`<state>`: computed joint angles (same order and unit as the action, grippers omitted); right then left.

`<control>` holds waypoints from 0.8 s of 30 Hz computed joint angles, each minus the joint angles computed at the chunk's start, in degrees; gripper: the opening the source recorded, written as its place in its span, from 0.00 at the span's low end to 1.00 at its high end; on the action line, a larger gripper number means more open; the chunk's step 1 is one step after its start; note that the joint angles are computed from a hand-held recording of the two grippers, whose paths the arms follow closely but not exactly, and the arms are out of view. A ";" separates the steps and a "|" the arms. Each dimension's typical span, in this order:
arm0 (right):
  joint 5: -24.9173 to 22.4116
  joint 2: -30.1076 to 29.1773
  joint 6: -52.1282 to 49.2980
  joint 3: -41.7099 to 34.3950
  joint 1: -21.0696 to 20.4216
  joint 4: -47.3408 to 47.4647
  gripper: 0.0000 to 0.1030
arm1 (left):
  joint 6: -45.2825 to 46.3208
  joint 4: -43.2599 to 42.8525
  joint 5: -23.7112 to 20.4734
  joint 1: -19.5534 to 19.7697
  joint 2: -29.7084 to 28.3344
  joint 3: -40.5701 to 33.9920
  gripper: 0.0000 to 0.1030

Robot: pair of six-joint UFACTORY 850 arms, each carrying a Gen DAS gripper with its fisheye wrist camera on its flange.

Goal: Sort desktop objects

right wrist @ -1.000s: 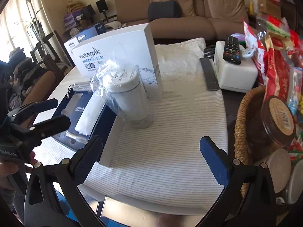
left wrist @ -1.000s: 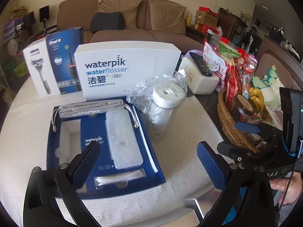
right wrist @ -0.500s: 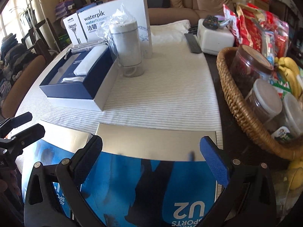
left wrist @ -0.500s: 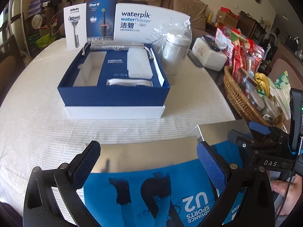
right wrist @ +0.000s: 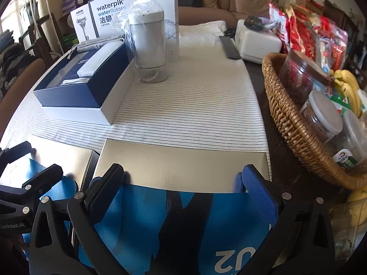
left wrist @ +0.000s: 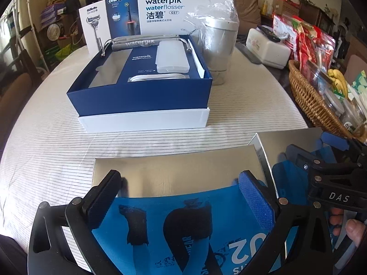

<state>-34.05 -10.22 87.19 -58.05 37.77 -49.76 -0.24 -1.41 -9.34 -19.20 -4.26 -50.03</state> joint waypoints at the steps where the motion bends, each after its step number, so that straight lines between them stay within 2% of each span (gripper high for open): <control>1: 0.00 -0.04 0.12 -0.02 -0.04 -0.09 1.00 | -3.53 3.09 -0.08 -0.24 -0.14 -0.16 1.00; 9: -0.48 -0.32 0.54 -0.32 0.03 -0.30 1.00 | -17.01 14.92 -0.69 -1.01 -0.49 -0.61 1.00; 24: -0.43 -0.31 0.75 -0.25 0.06 -0.39 1.00 | -15.28 13.17 -0.64 -0.85 -0.60 -0.74 1.00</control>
